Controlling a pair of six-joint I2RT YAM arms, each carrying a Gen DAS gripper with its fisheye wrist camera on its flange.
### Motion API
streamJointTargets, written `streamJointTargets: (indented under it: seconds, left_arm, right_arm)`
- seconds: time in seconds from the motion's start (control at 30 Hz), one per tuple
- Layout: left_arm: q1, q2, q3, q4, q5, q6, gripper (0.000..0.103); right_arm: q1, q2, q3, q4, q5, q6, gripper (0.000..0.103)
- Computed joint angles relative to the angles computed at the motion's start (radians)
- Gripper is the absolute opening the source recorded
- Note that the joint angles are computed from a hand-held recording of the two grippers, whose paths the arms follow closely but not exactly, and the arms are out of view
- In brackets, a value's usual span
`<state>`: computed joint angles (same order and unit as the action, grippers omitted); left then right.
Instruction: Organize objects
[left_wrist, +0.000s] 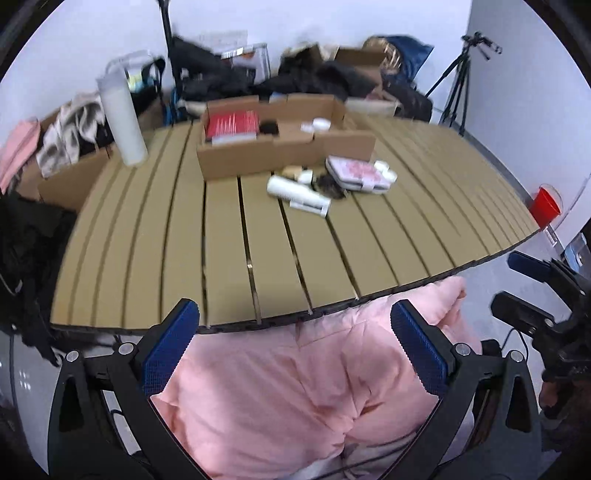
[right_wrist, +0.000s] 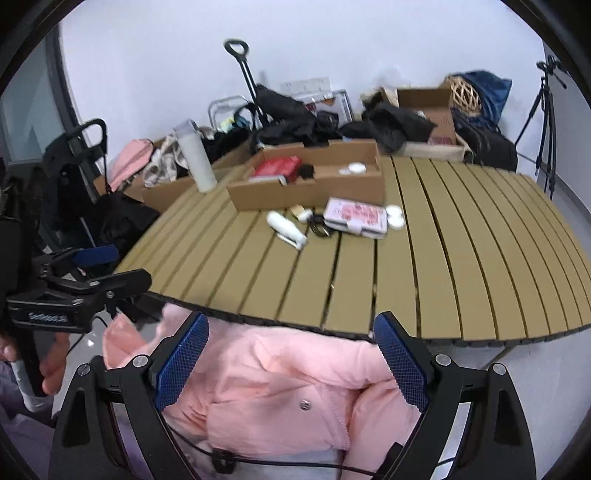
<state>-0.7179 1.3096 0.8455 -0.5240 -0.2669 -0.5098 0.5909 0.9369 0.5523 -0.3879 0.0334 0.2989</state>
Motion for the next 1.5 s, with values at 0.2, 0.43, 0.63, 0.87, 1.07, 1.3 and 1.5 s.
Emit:
streamJointTargets:
  seconds: [0.2,0.43,0.63,0.87,1.07,1.3,1.5]
  left_arm:
    - [0.199,0.192,0.058,0.227,0.234,0.112,0.099]
    - [0.351,0.717,0.568,0.22,0.381,0.293,0.056]
    - [0.379,0.99,0.871,0.09,0.458,0.343,0.041]
    - [0.392,0.986,0.825,0.166,0.472,0.325,0.022]
    - [0.45,0.762,0.55,0.324,0.521,0.247,0.001]
    - [0.492,0.687,0.444,0.34,0.5,0.248,0.002]
    - [0.485,0.711,0.448,0.359,0.544,0.285,0.047]
  right_arm:
    - [-0.146,0.161,0.026,0.123,-0.114,-0.083,0.069]
    - [-0.23,0.562,0.274,0.26,-0.2,-0.198,0.06]
    - [-0.252,0.774,0.422,0.293,-0.242,-0.236,0.06]
    - [-0.245,0.96,0.557,0.295,-0.277,-0.267,0.06]
    - [-0.204,1.074,0.708,0.29,-0.27,-0.317,0.06]
    - [-0.159,1.329,1.077,0.078,-0.174,-0.418,0.046]
    - [-0.153,1.387,1.119,0.04,-0.21,-0.436,0.028]
